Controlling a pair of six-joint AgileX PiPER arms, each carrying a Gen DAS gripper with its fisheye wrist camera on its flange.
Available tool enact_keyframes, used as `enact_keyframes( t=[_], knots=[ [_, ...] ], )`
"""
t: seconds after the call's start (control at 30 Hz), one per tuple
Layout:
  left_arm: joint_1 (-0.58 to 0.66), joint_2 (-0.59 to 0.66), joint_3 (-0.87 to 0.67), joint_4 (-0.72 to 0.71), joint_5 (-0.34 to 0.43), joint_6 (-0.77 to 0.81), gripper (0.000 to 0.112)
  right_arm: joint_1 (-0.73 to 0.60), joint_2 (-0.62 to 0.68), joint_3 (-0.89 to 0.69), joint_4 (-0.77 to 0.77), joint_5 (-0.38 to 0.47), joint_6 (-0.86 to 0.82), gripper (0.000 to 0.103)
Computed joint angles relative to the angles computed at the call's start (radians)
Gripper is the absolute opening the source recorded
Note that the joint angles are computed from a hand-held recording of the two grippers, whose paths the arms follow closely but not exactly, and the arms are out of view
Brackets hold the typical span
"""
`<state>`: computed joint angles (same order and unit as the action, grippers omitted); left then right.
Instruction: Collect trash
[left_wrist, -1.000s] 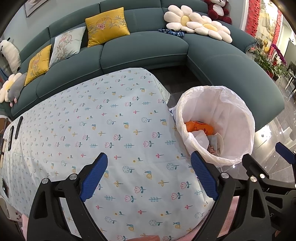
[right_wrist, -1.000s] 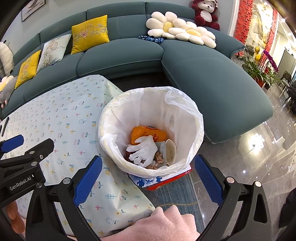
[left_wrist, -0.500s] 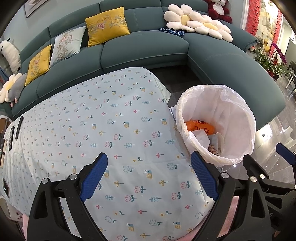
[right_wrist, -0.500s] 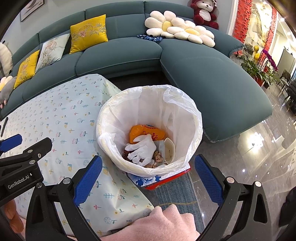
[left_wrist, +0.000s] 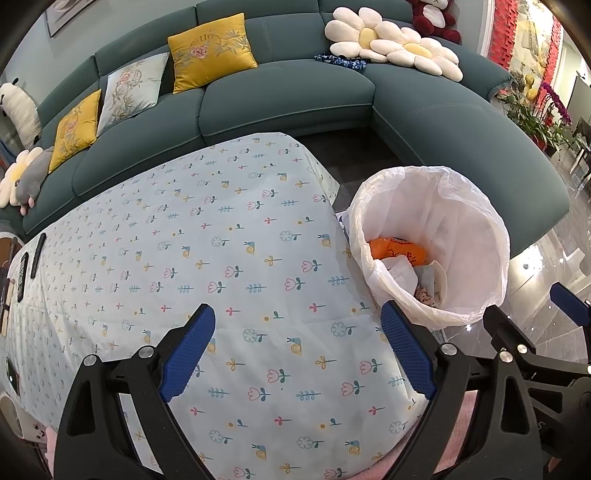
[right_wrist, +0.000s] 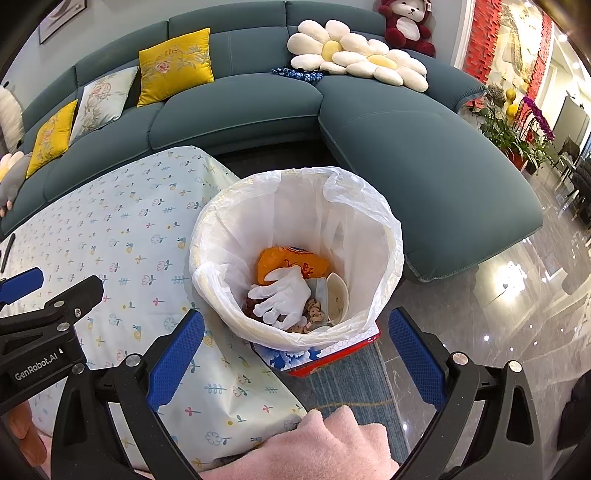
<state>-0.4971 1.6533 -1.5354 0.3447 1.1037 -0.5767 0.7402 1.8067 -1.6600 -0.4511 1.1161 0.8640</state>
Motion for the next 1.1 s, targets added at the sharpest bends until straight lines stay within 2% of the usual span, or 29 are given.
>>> enact_keyframes(
  t=[1.1],
  knots=[
    [0.003,-0.011,0.018,-0.017,-0.009,0.01,0.087,-0.002,0.0,0.003,0.0,-0.002,0.001,0.096]
  ],
)
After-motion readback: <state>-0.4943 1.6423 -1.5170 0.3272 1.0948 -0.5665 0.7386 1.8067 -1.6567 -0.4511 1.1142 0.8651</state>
